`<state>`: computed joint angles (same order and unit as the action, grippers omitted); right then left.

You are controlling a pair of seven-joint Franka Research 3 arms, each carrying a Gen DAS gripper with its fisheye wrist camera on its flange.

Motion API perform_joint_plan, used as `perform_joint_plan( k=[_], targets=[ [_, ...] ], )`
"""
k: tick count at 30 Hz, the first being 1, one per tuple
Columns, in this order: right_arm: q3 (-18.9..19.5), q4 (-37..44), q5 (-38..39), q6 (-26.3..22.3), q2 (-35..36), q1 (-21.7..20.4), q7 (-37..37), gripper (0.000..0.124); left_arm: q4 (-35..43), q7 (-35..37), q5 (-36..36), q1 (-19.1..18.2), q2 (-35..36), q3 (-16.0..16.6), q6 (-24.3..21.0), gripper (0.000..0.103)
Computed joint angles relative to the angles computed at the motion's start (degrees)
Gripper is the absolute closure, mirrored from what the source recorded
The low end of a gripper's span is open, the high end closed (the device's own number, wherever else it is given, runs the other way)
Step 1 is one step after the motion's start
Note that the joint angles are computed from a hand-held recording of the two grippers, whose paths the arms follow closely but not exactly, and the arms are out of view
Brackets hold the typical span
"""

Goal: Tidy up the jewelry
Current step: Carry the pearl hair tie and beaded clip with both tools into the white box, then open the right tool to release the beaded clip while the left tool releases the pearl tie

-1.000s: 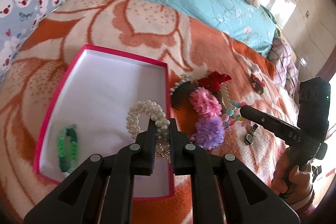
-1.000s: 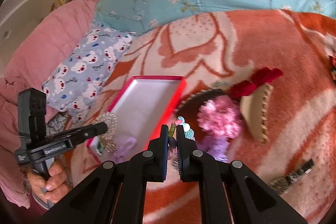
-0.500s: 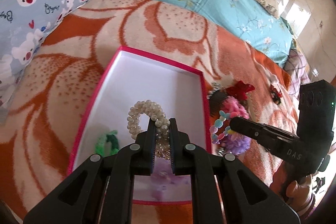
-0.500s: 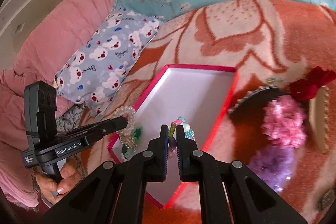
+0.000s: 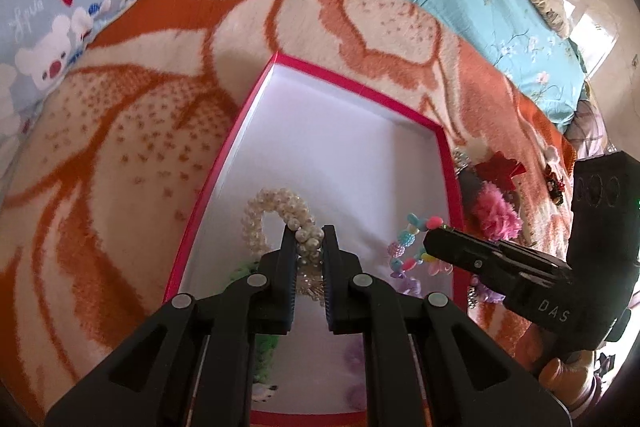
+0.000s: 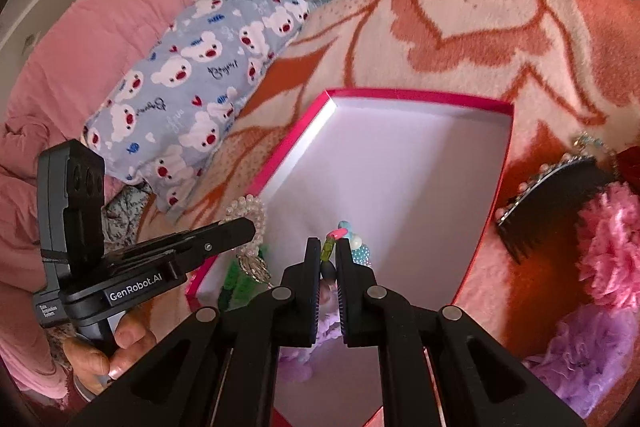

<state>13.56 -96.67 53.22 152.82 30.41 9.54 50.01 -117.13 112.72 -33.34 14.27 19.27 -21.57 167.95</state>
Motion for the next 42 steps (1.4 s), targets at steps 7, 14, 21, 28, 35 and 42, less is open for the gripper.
perform_joint_plan(
  k=[7,14,21,28,35,42],
  targets=[
    [-0.8,1.2,-3.1,-1.2,2.2,0.8,2.9,0.117,0.5,1.3,0.1,0.5,0.8,-0.5,0.3,0.093],
    [-0.5,1.5,-4.7,-0.8,2.7,0.7,3.6,0.117,2.0,-0.8,1.8,0.2,2.5,0.2,-0.9,0.092],
    [-0.7,1.5,-6.8,0.0,2.8,1.2,4.2,0.116,3.1,-4.6,6.6,-1.0,3.8,1.4,-1.2,0.092],
    [-0.7,2.0,-8.4,-0.5,3.0,1.3,4.5,0.113,2.9,-6.2,8.4,0.0,3.9,0.4,-1.2,0.092],
    [-0.7,1.8,-9.5,-1.0,2.7,1.5,5.1,0.110,2.0,-5.2,7.0,1.6,3.0,-0.8,-1.7,0.085],
    [-0.9,0.6,-9.9,-0.7,1.8,1.6,4.9,0.099,1.5,-4.9,6.3,1.0,2.2,0.0,-2.0,0.080]
  ],
)
